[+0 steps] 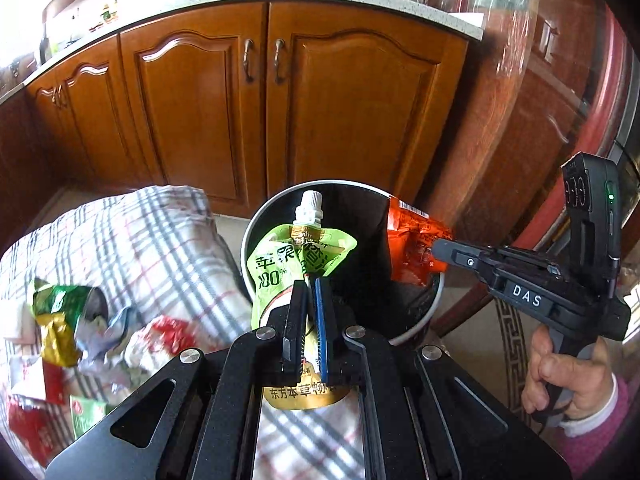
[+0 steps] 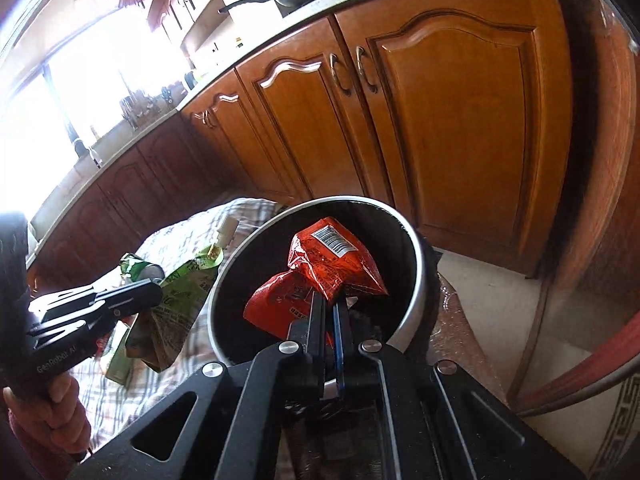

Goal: Collect trash
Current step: 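Carry the pouch and bag over the bin and open both grippers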

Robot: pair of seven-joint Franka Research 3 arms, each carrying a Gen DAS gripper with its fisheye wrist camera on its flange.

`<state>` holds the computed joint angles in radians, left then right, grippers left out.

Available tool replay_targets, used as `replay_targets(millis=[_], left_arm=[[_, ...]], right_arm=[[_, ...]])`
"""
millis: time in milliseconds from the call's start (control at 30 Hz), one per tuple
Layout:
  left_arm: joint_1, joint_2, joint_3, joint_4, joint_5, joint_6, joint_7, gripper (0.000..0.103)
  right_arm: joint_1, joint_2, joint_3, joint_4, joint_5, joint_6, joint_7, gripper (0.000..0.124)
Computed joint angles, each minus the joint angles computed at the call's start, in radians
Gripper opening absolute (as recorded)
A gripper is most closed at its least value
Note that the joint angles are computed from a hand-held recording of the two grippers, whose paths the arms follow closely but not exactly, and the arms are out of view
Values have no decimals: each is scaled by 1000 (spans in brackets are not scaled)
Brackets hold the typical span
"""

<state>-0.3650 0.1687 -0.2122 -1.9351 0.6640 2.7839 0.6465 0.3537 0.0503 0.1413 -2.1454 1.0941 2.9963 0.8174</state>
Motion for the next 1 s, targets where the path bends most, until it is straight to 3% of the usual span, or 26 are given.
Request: replay_targets(millis=[533, 633, 700, 800, 933, 1000], left_arm=[[17, 112, -25, 119, -217, -38, 193, 6], [16, 120, -21, 128, -254, -42, 204, 9], [17, 110, -20, 113, -266, -21, 206, 11], [0, 78, 5, 71, -226, 11, 151, 27], [-3, 23, 20, -5, -178, 62, 65, 30], [2, -7, 24, -49, -147, 87, 18, 40]], right_arm=[[-35, 56, -8, 51, -223, -62, 155, 5], [-46, 67, -4, 68, -216, -81, 162, 12], [-53, 70, -2, 72, -204, -87, 164, 24], [-58, 63, 3, 63, -182, -78, 152, 34], [-57, 41, 13, 41, -107, -65, 103, 39], [-50, 27, 17, 28, -53, -57, 65, 52]])
